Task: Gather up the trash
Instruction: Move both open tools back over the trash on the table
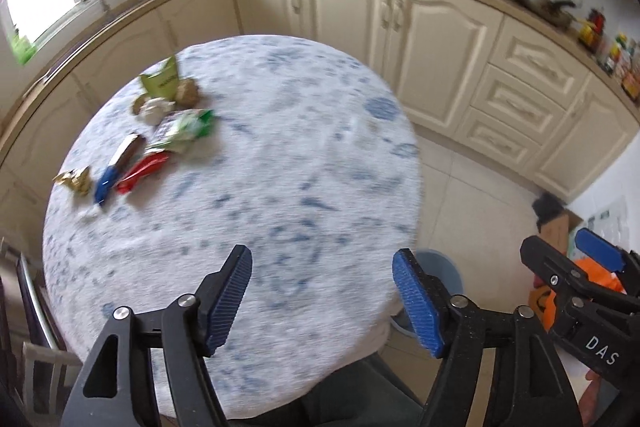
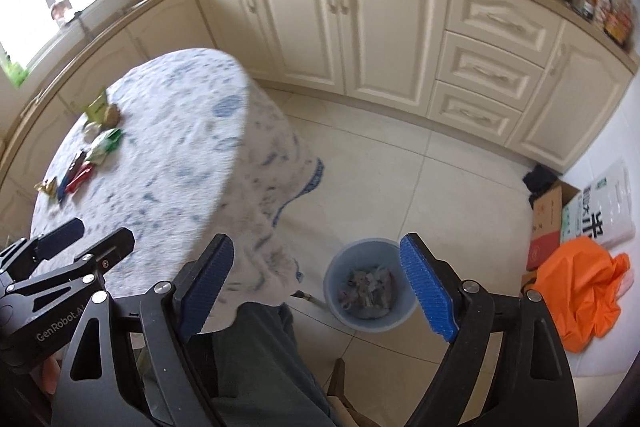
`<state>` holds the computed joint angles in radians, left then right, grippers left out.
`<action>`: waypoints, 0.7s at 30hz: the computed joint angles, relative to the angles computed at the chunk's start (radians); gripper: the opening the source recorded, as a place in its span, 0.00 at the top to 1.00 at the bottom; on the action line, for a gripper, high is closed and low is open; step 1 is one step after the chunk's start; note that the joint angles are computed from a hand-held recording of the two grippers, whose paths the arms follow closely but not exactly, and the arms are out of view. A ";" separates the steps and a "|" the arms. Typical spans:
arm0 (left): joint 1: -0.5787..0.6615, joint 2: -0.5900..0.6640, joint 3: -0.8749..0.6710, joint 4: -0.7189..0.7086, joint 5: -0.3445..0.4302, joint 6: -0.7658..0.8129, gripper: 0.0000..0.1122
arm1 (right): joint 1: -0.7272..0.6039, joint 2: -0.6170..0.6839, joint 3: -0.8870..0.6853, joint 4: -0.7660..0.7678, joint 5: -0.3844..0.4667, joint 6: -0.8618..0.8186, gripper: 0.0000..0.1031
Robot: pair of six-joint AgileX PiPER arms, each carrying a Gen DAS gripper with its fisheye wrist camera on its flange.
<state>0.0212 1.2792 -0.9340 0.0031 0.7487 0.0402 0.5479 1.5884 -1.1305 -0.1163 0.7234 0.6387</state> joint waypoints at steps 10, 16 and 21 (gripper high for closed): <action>0.381 -0.074 -0.001 -0.135 0.066 0.234 0.24 | 0.152 0.184 -0.268 0.018 0.066 -0.009 0.02; 0.548 0.026 -0.087 -0.180 0.086 0.301 0.20 | 0.206 0.356 -0.524 0.047 0.158 -0.073 0.01; 0.607 0.166 -0.196 -0.177 0.081 0.292 0.19 | 0.228 0.543 -0.832 0.066 0.288 -0.149 0.01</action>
